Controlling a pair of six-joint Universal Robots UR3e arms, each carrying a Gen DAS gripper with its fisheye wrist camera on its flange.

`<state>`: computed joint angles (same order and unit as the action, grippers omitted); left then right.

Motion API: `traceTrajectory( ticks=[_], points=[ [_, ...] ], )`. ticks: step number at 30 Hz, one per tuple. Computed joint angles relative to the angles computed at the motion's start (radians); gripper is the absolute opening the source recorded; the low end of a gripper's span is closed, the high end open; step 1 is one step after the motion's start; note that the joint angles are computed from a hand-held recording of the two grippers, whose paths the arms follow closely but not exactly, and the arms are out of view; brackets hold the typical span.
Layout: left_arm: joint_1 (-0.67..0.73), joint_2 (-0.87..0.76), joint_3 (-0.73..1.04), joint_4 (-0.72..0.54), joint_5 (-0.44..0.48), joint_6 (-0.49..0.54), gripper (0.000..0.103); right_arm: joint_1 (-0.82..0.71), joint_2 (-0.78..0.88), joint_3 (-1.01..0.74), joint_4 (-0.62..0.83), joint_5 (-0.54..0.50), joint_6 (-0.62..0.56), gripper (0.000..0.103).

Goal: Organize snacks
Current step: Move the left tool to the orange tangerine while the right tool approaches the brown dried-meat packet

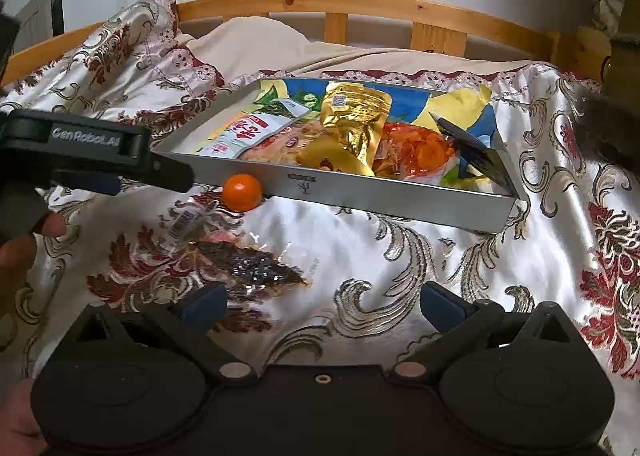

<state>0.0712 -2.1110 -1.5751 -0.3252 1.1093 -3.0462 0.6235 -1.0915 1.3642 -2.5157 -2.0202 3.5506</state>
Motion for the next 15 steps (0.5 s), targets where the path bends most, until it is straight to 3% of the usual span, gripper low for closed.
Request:
traceTrajectory(
  ticks=[15],
  points=[
    [-0.085, -0.148, 0.255, -0.129, 0.03, 0.083, 0.102, -0.015, 0.045, 0.03, -0.119, 0.04, -0.143, 0.102]
  ],
)
